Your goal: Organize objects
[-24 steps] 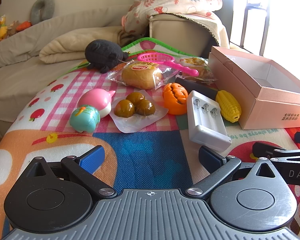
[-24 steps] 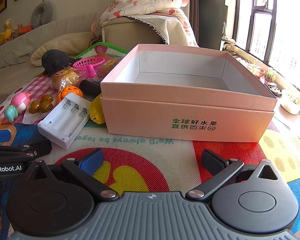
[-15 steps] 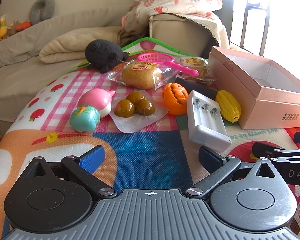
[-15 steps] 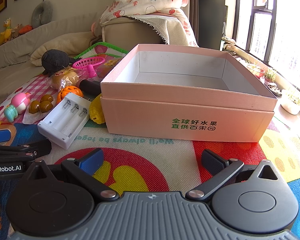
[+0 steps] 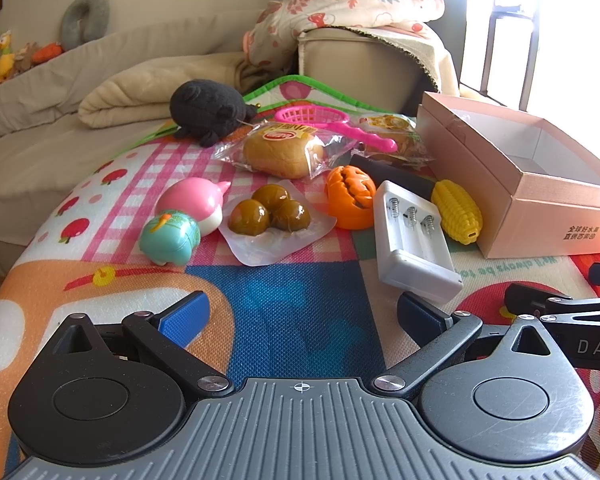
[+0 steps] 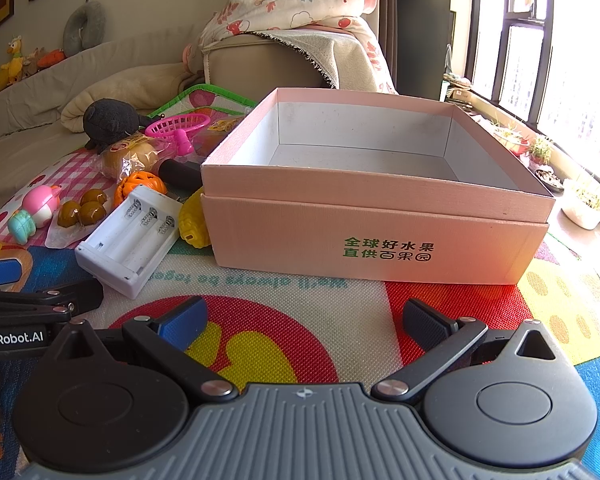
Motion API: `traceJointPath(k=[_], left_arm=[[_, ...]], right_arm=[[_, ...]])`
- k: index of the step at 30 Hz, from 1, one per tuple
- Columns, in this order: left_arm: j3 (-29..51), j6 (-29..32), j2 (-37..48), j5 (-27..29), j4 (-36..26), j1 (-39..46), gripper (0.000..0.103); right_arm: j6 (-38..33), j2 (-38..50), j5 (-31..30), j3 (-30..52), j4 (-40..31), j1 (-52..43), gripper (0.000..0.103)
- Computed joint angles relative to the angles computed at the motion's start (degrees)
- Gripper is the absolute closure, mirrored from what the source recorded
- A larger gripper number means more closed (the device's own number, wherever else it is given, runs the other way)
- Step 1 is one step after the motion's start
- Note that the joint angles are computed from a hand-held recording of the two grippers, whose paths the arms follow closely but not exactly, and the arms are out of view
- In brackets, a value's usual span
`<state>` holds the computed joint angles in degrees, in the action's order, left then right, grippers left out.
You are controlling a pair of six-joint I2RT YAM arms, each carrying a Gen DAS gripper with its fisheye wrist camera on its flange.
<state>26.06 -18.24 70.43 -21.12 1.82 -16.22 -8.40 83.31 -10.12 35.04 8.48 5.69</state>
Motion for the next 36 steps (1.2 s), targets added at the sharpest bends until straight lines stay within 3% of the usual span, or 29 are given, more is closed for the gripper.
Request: traceJointPath(k=[9,14,19,22,28,33,36], left_arm=[[0.1,-0.1,0.1,0.2,0.0,0.0,0.000],[-1.0,0.4,-0.7,1.7,1.1,1.2,0.000],[-1.9,0.6,-3.4,4.4,0.5,2.5,0.000],[-3.2,4.6,-7.7,9.0,-0.7,4.5,0.000],[-4.6,14.5,-15.7,13.4,0.4,8.6,0.000],[0.8,15.8,-8.0,15.3,2.4,19.4,0.000],[5.5,16.1,-0.2,18.2,1.8,23.5,0.001]], right_arm=[[-0.3,0.9,-0.3,1.0,-0.7,0.2,0.000],[-4.7,2.7,-4.2,6.8,-10.0,-2.1,0.000],[-4.8,2.9,-2.9,8.1,-12.5,-1.3,0.000],[-3.3,3.0,-1.0,8.5,-13.2,-0.3,0.000],[-4.4,2.6,-2.6,7.1,-11.5,-1.0,0.000],[-7.0,1.5,-6.8,6.5,-12.2,-2.1,0.000],[-7.3,-3.5,-6.3,0.8,-5.4,-1.2,0.000]])
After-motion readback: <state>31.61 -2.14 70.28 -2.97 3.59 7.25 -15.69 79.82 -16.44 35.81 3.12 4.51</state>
